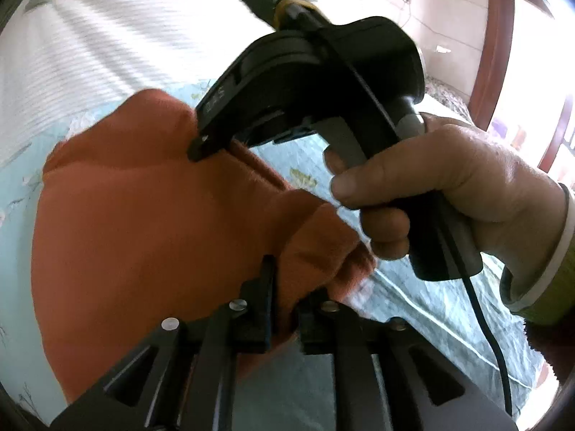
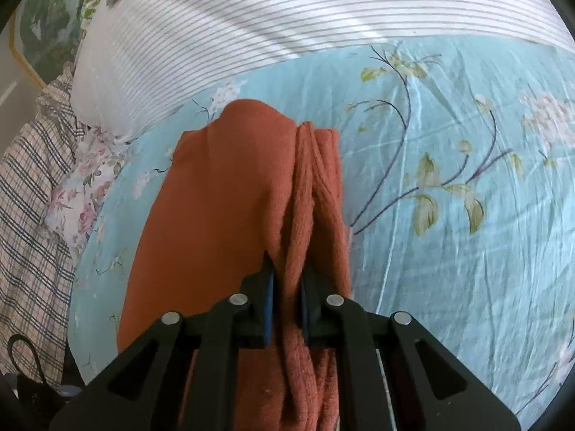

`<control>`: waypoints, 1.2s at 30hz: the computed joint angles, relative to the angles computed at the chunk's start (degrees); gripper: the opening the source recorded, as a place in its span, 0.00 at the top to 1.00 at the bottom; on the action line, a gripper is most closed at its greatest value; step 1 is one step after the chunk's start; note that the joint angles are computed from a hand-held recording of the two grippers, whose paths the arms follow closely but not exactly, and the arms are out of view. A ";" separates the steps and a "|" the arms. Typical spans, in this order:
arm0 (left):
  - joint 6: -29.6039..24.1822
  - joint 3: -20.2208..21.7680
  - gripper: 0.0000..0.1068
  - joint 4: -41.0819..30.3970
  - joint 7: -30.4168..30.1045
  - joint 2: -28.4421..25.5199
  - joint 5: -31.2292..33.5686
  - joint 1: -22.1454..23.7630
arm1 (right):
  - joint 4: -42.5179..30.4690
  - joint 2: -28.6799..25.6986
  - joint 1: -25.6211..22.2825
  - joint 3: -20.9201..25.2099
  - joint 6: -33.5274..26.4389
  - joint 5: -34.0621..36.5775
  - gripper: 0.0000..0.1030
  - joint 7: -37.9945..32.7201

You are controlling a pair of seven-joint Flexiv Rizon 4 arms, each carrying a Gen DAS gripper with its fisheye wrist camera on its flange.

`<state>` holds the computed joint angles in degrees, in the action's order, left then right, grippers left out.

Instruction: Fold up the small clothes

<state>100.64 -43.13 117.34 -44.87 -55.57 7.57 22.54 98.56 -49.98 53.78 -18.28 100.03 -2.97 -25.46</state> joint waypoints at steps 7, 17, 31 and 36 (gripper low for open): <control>-0.17 -6.83 0.28 7.10 -0.53 2.01 0.53 12.31 | 8.18 0.93 13.72 -13.92 2.95 7.67 0.46 3.28; -12.26 -4.45 0.21 -3.76 -7.73 2.57 -11.93 14.98 | 4.16 0.19 4.63 -2.06 5.59 8.40 0.46 -0.15; -26.97 -1.02 0.43 -18.51 -1.46 -4.01 -27.61 6.50 | -2.23 -1.37 -5.84 9.44 1.46 3.11 0.67 -1.71; -26.79 -3.62 0.76 -15.96 2.12 -2.93 -32.04 8.52 | -1.73 -0.12 -0.22 4.66 3.36 3.48 0.76 0.85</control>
<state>73.85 -46.75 101.38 -42.75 -58.50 -24.46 31.06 96.83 -50.10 53.57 -13.61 103.39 0.51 -24.61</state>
